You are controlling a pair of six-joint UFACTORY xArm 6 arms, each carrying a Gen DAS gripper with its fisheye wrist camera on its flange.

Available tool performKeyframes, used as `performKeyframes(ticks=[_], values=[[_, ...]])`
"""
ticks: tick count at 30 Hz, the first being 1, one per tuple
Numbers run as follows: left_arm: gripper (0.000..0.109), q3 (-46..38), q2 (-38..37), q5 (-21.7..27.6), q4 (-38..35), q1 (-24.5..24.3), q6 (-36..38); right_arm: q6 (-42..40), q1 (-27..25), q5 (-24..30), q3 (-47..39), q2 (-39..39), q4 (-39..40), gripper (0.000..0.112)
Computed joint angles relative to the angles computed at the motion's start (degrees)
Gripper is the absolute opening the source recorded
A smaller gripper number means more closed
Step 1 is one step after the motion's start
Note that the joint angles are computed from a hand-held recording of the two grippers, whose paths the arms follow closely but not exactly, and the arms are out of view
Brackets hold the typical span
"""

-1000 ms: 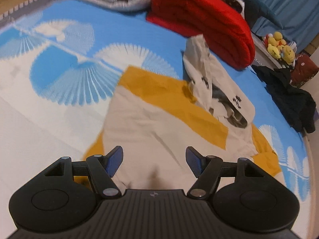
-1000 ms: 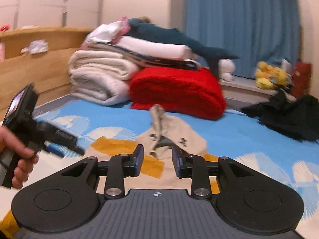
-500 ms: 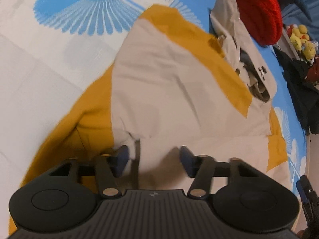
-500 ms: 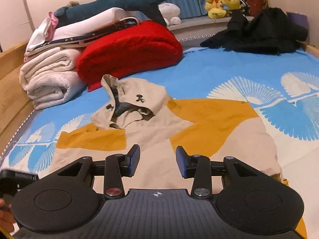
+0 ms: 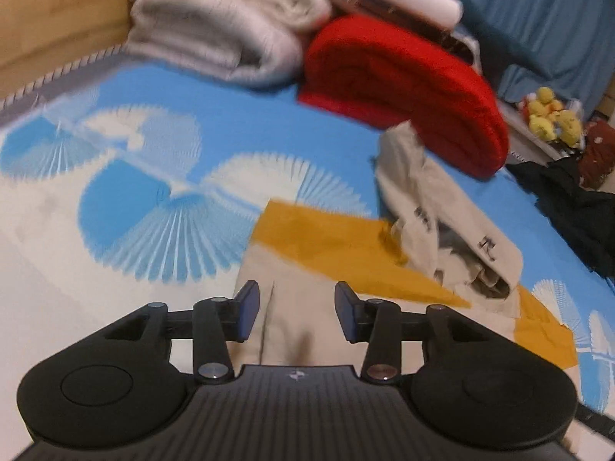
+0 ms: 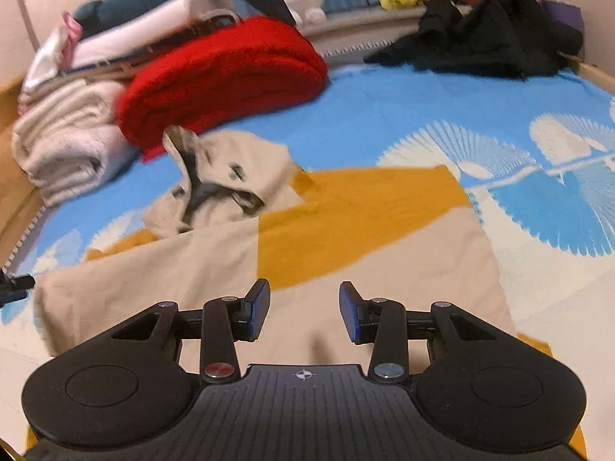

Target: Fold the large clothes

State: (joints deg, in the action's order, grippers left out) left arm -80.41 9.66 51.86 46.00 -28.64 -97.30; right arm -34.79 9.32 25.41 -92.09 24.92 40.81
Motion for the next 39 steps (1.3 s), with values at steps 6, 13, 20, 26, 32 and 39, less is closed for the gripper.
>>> performKeyframes(ticks=[6,13,20,26,32,39], values=[[0.047,4.9,-0.2,-7.8,-14.3,3.8,1.3,20.9,-2.4,10.1,-6.9,5.6,-15.6,0.042],[0.046,10.7,-0.8,-15.2,-23.1,6.2,-0.7,30.6,-3.4,13.5,-10.2,8.7,-22.9,0.042],[0.000,5.1,-0.2,-7.7,-16.4,4.1,0.6,25.3,-1.8,5.4,-6.5,5.7,-19.9,0.042],[0.005,-0.5,3.5,1.0,-21.9,3.2,7.4,22.3,-2.2,7.4,-8.9,7.5,-16.8,0.042],[0.007,-2.7,3.4,4.6,-10.6,0.7,4.6,34.1,-3.4,12.8,-13.2,10.8,-25.8,0.042],[0.020,3.2,4.5,-10.6,-27.4,4.0,10.8,28.6,-2.7,9.6,-10.6,9.3,-21.7,0.042]])
